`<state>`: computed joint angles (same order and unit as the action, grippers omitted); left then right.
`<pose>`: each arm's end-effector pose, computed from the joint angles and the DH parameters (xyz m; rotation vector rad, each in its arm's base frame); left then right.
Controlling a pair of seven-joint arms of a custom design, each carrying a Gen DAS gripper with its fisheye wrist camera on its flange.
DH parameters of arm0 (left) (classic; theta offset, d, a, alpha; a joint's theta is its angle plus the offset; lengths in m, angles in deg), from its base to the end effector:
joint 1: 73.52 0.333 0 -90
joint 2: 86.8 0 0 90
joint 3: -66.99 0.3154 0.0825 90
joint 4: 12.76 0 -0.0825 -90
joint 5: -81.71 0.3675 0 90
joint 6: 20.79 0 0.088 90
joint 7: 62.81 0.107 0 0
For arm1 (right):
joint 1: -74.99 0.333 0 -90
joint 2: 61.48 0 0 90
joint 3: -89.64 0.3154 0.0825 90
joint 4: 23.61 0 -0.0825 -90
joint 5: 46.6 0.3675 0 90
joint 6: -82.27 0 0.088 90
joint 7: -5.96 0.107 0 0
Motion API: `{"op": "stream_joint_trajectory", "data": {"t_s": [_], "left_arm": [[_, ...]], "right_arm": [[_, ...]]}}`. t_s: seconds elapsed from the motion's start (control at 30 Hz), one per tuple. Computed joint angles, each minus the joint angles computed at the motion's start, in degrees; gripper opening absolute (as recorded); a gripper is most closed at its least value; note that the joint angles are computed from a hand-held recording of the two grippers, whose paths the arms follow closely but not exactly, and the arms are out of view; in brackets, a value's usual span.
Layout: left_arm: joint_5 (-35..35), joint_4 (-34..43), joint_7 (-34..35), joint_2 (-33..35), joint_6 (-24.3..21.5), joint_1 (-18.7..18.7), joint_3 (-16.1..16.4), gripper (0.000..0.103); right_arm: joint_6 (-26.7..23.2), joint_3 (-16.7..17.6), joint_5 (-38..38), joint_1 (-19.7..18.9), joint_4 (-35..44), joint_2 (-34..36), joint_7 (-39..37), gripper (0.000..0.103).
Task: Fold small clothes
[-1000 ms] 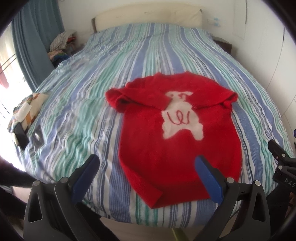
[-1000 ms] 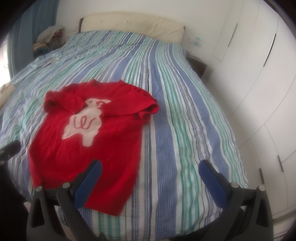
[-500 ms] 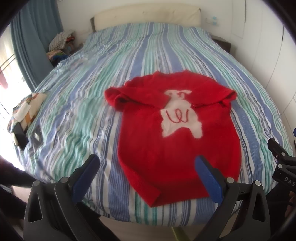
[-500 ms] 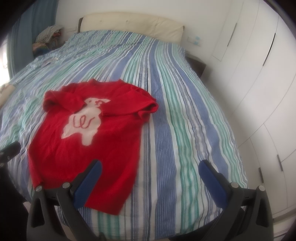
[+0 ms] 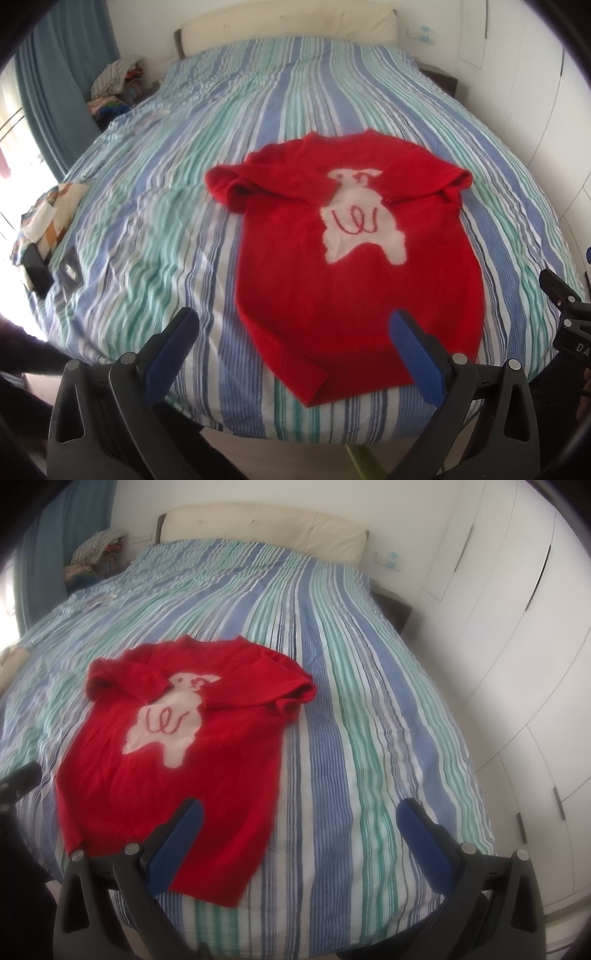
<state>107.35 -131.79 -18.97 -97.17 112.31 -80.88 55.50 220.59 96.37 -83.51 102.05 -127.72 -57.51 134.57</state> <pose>0.4970 -0.1682 0.5576 -2.0479 1.6190 -0.4162 0.5093 0.3345 0.5595 -2.0825 1.5565 -0.8255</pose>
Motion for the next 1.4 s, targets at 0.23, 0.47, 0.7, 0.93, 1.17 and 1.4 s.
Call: {"op": "stream_joint_trajectory", "data": {"t_s": [0.23, 0.47, 0.7, 0.93, 1.17, 1.4], "left_arm": [[-13.91, -9.52, 8.83, -3.23, 4.59, 1.25, 5.45, 0.102], [-5.54, -1.77, 2.80, 9.50, -1.80, 0.17, 0.88, 0.101], [-12.97, -10.49, 6.19, 0.89, -2.02, 2.78, 4.58, 0.048], [-23.18, -14.31, 11.84, -1.06, 7.85, 1.99, 6.42, 0.088], [-30.88, -14.72, 15.98, 0.92, 7.25, 2.40, 6.32, 0.065], [-33.23, -17.07, 19.30, -1.84, 6.15, 2.84, 6.64, 0.050]], "right_arm": [[6.26, -1.38, 5.57, -4.24, -8.64, -3.86, -8.55, 0.103], [11.06, 1.19, 56.88, -6.96, -11.60, 1.54, -43.22, 0.101], [4.78, 3.61, 91.06, -11.74, -10.00, 5.54, -63.62, 0.093], [0.83, 0.77, 98.45, -13.20, -6.61, 7.68, -72.80, 0.093], [-17.73, 4.24, 113.75, -19.73, 2.31, 18.06, -81.91, 0.088], [-29.07, 2.61, 108.60, -19.63, 1.88, 16.36, -82.75, 0.080]]}}
